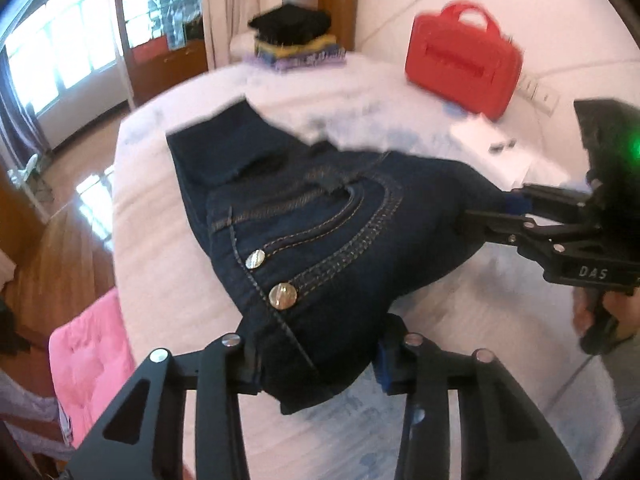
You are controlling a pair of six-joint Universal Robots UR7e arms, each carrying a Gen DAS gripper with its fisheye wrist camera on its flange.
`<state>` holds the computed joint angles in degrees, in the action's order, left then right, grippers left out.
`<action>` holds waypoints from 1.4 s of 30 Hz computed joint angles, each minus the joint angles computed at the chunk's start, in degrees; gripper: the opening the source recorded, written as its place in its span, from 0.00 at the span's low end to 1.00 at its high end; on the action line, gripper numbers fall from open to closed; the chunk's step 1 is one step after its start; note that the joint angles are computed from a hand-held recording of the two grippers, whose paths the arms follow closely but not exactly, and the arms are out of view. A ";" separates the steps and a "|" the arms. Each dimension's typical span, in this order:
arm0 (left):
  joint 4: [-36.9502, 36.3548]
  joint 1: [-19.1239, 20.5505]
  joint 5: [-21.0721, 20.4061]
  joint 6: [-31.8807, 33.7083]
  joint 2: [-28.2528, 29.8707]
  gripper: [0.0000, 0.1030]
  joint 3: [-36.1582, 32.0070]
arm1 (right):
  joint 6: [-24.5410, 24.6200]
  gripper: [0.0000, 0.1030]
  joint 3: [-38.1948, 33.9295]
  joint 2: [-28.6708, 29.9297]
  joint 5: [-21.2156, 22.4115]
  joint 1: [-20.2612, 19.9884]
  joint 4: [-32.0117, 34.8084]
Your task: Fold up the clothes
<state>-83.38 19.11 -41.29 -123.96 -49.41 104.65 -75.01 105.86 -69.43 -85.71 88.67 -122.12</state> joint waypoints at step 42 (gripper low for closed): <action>1.21 18.96 13.14 11.88 -31.83 0.72 14.56 | 36.73 0.61 -32.92 32.33 -3.96 16.88 -1.65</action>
<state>-82.17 38.07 -28.15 -112.08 -81.24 119.21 -38.28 72.94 -37.10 -89.66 105.55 -123.76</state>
